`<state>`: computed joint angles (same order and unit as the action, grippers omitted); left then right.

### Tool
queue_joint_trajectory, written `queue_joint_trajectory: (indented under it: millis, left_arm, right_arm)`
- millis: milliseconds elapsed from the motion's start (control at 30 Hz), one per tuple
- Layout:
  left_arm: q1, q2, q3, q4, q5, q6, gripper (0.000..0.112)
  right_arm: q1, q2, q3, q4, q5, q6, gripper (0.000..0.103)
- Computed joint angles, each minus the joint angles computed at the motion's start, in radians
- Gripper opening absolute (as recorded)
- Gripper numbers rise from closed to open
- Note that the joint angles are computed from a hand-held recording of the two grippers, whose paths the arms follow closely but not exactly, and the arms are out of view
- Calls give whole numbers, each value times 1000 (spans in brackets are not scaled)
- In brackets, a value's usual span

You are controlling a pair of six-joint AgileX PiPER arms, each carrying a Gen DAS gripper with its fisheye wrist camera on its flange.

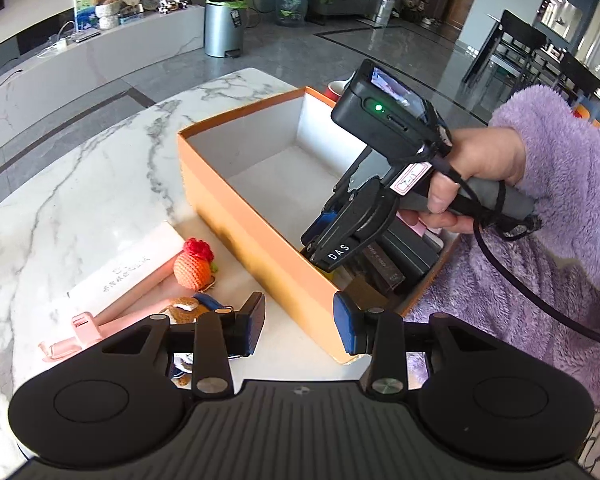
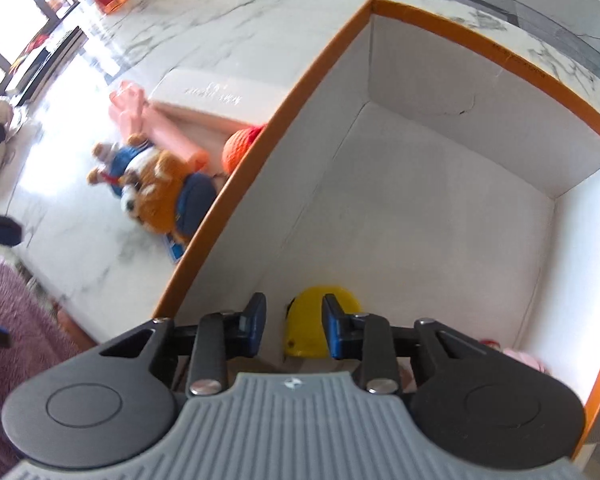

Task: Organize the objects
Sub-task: 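Open the left gripper to release the brown box while the right releases the tape measure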

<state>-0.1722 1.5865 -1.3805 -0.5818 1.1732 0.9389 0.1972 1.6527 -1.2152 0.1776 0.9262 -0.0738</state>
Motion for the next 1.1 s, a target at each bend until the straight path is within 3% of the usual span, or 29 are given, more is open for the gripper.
queue_joint_trajectory:
  millis: [233,367,467,633,933,1100]
  left_arm:
    - [8,18,-1,-10,-9,4,44]
    - [9,37,-1,-15,-12,4,44]
    - [6,50,-3,-15,-17,-2,44]
    - [8,57,-3,-22,-19,4,44]
    - [10,37,11,-21,-27,4,44]
    - [16,16,23,-26,-29,4,44]
  right_arm:
    - [4,95,-36,-44,-2,48,52]
    - [-1,106,-43,-49,17,100,47]
    - [-16,133,-87,-24,86,148,45]
    - [7,154,-125,-14,156,92,44]
    - [6,65,-108,-32,113,66,43]
    - [-36,60,-139,-77,178,91,42]
